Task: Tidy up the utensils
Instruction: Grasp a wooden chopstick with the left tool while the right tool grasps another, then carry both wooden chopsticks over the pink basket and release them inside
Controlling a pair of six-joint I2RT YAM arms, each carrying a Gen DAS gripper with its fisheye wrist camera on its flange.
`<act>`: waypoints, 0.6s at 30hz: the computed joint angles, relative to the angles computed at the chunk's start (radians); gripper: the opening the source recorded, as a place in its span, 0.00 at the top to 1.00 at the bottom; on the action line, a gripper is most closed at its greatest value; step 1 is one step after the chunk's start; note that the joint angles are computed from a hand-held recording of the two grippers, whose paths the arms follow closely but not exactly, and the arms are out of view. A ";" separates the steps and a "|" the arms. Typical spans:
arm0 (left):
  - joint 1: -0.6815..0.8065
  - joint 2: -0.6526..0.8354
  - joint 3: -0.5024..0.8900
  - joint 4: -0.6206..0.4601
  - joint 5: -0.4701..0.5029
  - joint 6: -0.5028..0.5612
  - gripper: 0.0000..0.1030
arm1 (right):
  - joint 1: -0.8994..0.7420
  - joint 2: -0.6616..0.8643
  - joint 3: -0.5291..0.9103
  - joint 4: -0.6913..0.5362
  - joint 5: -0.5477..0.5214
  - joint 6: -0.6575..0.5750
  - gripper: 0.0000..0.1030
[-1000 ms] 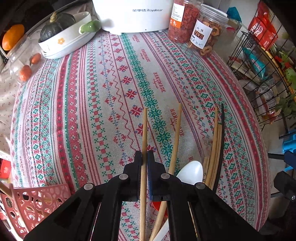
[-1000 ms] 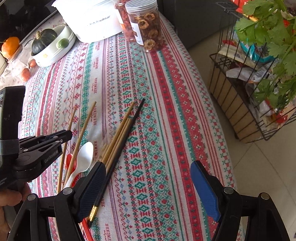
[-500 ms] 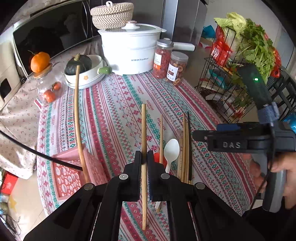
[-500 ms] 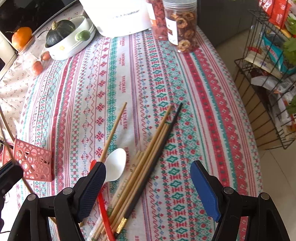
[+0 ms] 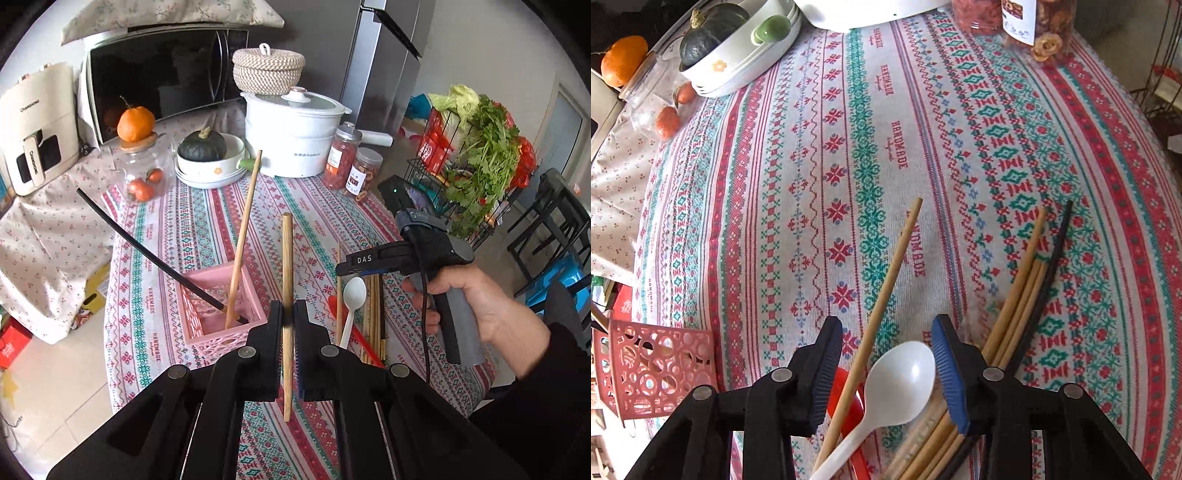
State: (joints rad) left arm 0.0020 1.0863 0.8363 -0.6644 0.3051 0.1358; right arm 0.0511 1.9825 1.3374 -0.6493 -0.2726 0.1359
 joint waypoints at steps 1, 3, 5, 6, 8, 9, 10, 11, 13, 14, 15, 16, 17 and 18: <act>0.017 -0.002 0.001 -0.009 0.014 0.009 0.95 | 0.004 0.011 0.006 0.004 0.001 0.004 0.62; 0.040 -0.002 0.002 -0.015 0.027 0.018 0.95 | 0.010 0.031 0.017 0.012 -0.001 0.013 0.67; 0.065 0.000 0.004 -0.020 0.040 0.028 0.95 | 0.011 0.051 0.025 0.019 -0.007 0.028 0.71; 0.075 0.002 0.006 -0.022 0.045 0.030 0.95 | 0.011 0.062 0.030 0.020 -0.011 0.038 0.74; 0.101 -0.001 0.006 -0.028 0.058 0.040 0.95 | 0.014 0.074 0.028 0.028 -0.014 0.056 0.83; 0.115 -0.003 0.006 -0.030 0.066 0.047 0.95 | 0.018 0.068 0.019 0.039 -0.009 0.059 0.88; 0.126 -0.007 0.006 -0.032 0.072 0.052 0.95 | 0.018 0.068 0.019 0.036 -0.025 0.056 0.89; 0.136 -0.012 0.005 -0.032 0.078 0.054 0.95 | 0.014 0.059 0.008 0.043 -0.049 0.058 0.91; 0.156 -0.021 0.006 -0.034 0.088 0.058 0.95 | 0.015 0.027 -0.021 0.068 -0.068 0.070 0.91; 0.165 -0.026 0.007 -0.035 0.092 0.059 0.95 | 0.013 0.003 -0.042 0.081 -0.076 0.071 0.92; 0.174 -0.031 0.009 -0.038 0.095 0.060 0.95 | 0.011 -0.024 -0.062 0.089 -0.084 0.073 0.92; 0.185 -0.038 0.010 -0.042 0.101 0.060 0.95 | 0.003 -0.060 -0.090 0.096 -0.098 0.070 0.92; 0.197 -0.046 0.011 -0.044 0.109 0.060 0.95 | -0.001 -0.093 -0.112 0.102 -0.110 0.070 0.93; 0.207 -0.055 0.012 -0.046 0.117 0.060 0.95 | -0.004 -0.130 -0.134 0.106 -0.121 0.067 0.93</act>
State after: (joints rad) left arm 0.2095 1.0315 0.8488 -0.7108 0.4225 0.1962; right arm 0.0472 1.8521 1.2032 -0.5433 -0.3936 0.2031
